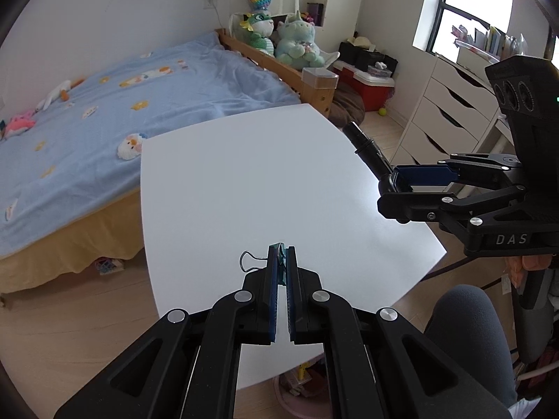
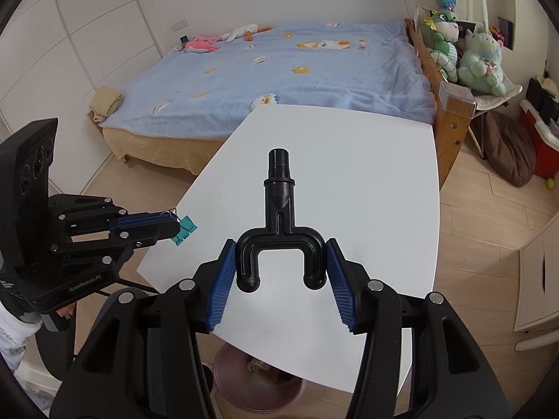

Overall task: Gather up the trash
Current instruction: 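Carry the teal clip with the left tool while the right tool carries the massage tool to the wastebasket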

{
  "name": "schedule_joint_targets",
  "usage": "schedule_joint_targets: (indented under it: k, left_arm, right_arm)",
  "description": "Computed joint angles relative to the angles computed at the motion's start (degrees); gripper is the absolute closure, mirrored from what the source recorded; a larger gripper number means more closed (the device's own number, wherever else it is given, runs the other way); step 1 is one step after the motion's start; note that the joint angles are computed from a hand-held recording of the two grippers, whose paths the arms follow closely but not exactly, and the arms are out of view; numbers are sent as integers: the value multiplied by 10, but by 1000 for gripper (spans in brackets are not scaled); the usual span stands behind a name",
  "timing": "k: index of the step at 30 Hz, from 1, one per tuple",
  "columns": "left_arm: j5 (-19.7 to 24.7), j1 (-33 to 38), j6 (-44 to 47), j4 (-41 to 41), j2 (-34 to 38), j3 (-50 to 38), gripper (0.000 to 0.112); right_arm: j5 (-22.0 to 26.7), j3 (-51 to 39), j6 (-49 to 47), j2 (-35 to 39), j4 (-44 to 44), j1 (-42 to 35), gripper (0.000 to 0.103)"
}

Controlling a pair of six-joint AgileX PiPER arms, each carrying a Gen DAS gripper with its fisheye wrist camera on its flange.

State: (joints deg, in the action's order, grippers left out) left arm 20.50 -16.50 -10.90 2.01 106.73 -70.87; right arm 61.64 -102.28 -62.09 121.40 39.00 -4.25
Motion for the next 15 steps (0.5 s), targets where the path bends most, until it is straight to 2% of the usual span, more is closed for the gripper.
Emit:
schedule_joint_targets:
  k: [9,15]
  left_arm:
    - [-20,-35,-48,54,-82,87,109]
    - [-31,-53,-67,66,-117,131,109]
  right_arm:
    - [-24,148,-130,-102,20,-29,52]
    - [-15,237,-198,-158,22,-50,52]
